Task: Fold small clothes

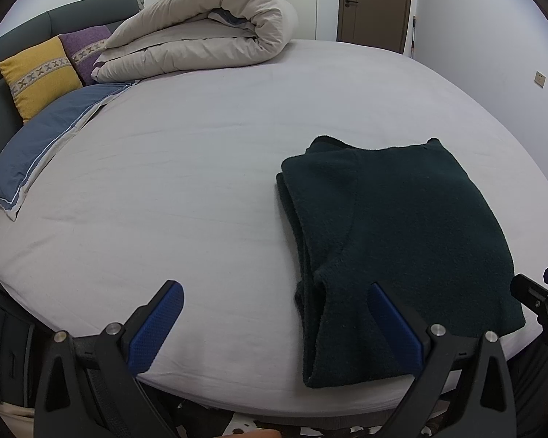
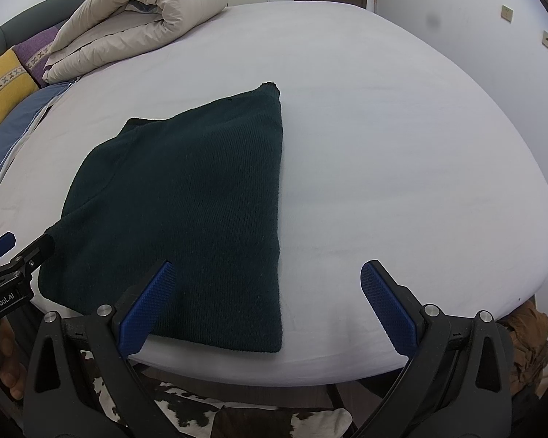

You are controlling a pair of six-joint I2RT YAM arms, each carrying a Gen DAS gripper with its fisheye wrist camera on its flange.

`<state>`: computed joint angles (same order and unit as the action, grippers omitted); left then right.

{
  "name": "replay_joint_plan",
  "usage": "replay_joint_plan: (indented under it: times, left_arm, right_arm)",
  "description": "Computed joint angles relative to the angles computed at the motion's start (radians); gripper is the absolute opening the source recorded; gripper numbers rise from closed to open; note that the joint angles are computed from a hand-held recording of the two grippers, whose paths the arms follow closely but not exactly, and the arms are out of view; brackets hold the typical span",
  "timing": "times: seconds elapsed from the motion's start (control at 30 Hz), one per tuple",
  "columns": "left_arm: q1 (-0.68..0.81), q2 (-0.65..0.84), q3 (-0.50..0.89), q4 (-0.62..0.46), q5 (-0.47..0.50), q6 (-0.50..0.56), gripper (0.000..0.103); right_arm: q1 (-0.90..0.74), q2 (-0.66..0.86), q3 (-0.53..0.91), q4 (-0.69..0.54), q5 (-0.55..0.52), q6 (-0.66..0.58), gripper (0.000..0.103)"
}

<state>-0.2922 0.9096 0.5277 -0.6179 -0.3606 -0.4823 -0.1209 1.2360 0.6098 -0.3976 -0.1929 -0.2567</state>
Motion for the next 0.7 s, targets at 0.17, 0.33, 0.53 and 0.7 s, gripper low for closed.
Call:
replay_joint_plan:
  times: [0.17, 0.33, 0.53, 0.7]
  left_arm:
    - [0.000, 0.000, -0.001, 0.000, 0.001, 0.001, 0.103]
    - [-0.006, 0.001, -0.002, 0.001, -0.002, -0.002, 0.103]
    - [-0.005, 0.007, -0.007, 0.010, 0.005, 0.001, 0.103]
    - [-0.005, 0.007, -0.010, 0.013, 0.007, 0.000, 0.103]
  right_arm:
    - [-0.001, 0.008, -0.009, 0.012, -0.003, -0.002, 0.103]
    - [0.004, 0.010, -0.019, 0.022, -0.003, 0.000, 0.103]
    - [0.006, 0.007, -0.020, 0.018, -0.002, 0.002, 0.103]
    - [0.006, 0.017, -0.018, 0.023, -0.004, -0.003, 0.103]
